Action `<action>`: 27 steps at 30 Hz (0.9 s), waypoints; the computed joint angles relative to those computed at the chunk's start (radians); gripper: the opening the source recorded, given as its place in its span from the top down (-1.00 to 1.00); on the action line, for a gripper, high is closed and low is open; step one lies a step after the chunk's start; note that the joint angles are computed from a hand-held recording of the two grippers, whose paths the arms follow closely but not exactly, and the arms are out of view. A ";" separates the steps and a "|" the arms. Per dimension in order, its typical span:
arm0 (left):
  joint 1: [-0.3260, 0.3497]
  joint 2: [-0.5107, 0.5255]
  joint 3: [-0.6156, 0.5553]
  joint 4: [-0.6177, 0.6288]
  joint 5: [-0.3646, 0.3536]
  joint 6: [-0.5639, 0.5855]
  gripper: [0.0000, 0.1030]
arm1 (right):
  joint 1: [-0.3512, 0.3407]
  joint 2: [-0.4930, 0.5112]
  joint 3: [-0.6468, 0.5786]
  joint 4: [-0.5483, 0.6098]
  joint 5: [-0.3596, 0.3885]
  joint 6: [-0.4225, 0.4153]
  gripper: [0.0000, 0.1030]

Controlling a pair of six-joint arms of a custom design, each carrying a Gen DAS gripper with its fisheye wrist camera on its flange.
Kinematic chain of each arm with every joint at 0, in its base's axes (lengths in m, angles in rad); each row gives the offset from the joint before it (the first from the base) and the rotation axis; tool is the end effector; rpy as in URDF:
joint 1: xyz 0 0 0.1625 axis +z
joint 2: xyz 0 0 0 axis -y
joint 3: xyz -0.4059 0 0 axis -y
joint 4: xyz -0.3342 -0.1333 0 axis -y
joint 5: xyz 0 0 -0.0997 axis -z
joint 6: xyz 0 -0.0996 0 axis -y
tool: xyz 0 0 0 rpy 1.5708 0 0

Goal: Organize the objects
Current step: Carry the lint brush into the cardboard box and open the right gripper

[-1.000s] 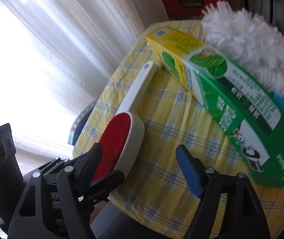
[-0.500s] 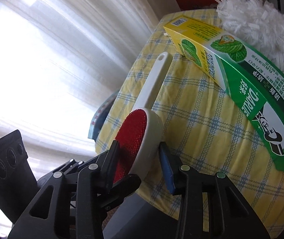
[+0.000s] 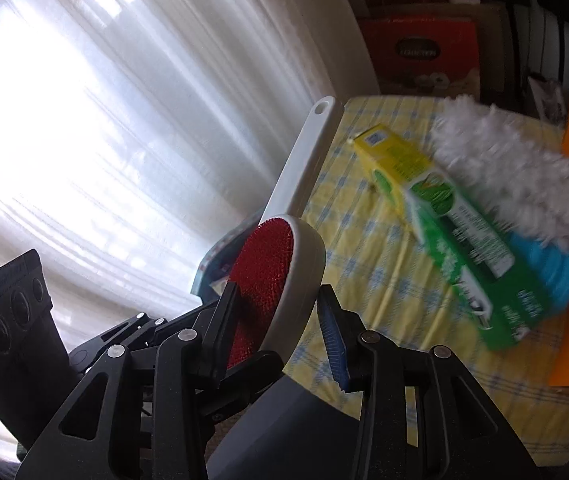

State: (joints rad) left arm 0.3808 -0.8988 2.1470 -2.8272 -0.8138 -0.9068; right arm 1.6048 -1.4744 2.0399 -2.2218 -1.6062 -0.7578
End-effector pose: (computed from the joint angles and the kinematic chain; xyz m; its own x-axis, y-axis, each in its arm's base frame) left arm -0.3511 -0.3578 0.0916 -0.9008 0.1219 -0.4167 0.3552 0.7588 -0.5459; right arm 0.1443 -0.4244 0.2968 -0.7023 -0.7069 0.0843 -0.7112 0.7020 -0.0378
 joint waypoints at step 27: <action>0.081 0.484 -0.748 0.133 -0.246 0.362 -0.07 | -0.224 0.027 -0.368 0.093 0.030 0.055 0.25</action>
State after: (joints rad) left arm 0.4617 -0.4144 1.3994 -2.6937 -1.0598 -0.5446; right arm 1.3805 -1.4473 1.6724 -2.1284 -1.5757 -0.7024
